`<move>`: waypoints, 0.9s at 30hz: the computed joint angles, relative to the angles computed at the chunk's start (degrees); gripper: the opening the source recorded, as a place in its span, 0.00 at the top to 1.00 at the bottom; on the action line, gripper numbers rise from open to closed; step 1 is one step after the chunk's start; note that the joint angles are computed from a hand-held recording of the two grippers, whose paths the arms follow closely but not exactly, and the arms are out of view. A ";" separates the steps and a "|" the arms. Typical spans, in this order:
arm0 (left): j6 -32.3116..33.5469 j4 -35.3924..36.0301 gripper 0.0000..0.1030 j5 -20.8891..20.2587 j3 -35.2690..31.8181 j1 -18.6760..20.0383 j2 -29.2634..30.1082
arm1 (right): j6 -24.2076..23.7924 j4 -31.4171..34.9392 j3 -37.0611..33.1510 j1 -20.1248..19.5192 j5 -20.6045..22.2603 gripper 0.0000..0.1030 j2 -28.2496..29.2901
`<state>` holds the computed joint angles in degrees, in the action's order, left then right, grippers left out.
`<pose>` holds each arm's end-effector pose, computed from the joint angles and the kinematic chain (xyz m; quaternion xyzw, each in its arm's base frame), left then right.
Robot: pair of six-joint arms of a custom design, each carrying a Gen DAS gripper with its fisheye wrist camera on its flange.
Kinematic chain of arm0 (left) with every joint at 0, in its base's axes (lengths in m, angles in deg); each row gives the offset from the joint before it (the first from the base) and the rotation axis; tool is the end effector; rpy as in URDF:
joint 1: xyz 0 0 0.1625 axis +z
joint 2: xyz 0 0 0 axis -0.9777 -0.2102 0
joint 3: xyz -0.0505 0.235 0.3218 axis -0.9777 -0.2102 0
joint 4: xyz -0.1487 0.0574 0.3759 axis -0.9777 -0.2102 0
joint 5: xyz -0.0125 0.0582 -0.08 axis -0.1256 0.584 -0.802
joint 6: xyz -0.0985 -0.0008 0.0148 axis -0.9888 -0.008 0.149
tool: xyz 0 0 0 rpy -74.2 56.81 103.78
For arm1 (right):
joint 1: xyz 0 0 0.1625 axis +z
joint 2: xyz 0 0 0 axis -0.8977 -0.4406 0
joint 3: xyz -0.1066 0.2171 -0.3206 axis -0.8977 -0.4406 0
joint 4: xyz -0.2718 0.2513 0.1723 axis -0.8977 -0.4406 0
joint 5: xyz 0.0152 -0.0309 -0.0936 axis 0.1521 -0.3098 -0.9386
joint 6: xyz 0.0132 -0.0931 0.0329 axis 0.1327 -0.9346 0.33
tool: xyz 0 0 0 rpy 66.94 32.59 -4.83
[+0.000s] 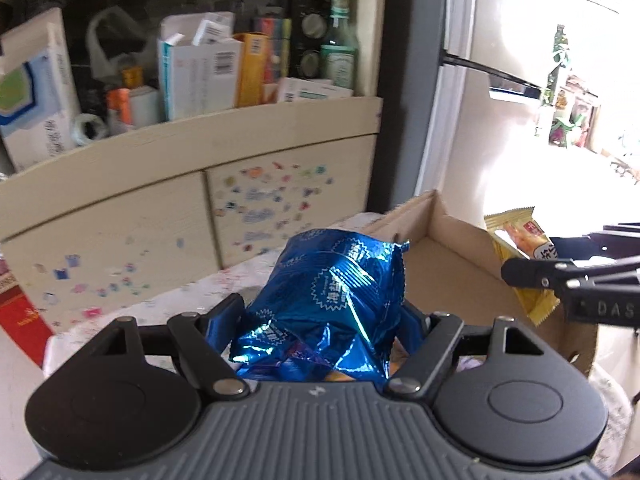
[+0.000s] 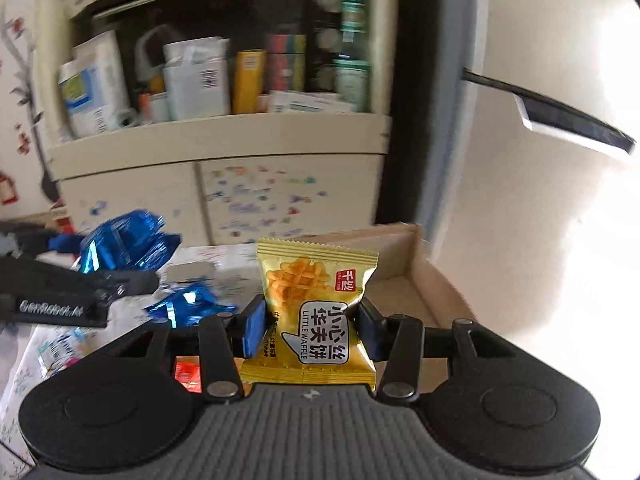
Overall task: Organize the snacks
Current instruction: 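Carry the blue packet and yellow packet over the cardboard box with both tools, then open both tools, dropping the blue and yellow packets into the box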
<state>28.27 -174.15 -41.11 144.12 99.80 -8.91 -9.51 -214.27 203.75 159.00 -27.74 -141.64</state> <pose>-0.3585 -0.3840 0.1212 0.1387 0.8355 -0.4163 0.3307 0.1558 -0.4506 0.3332 0.4038 -0.8380 0.2954 0.2178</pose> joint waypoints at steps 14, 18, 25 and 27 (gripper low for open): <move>16.10 -22.94 0.24 -6.67 -6.95 3.53 13.72 | 13.24 3.10 -4.47 -2.59 -4.65 0.47 0.43; 19.45 -28.63 0.22 -8.26 -9.17 4.73 17.73 | 14.29 3.12 -5.07 -2.96 -5.38 0.47 0.58; 22.44 -29.44 0.10 -11.14 -11.77 6.69 22.17 | 18.37 6.10 -6.99 -3.74 -5.78 0.41 1.15; 21.83 -27.89 0.09 -10.39 -12.02 6.92 22.66 | 18.64 6.18 -6.90 -3.63 -5.85 0.39 1.12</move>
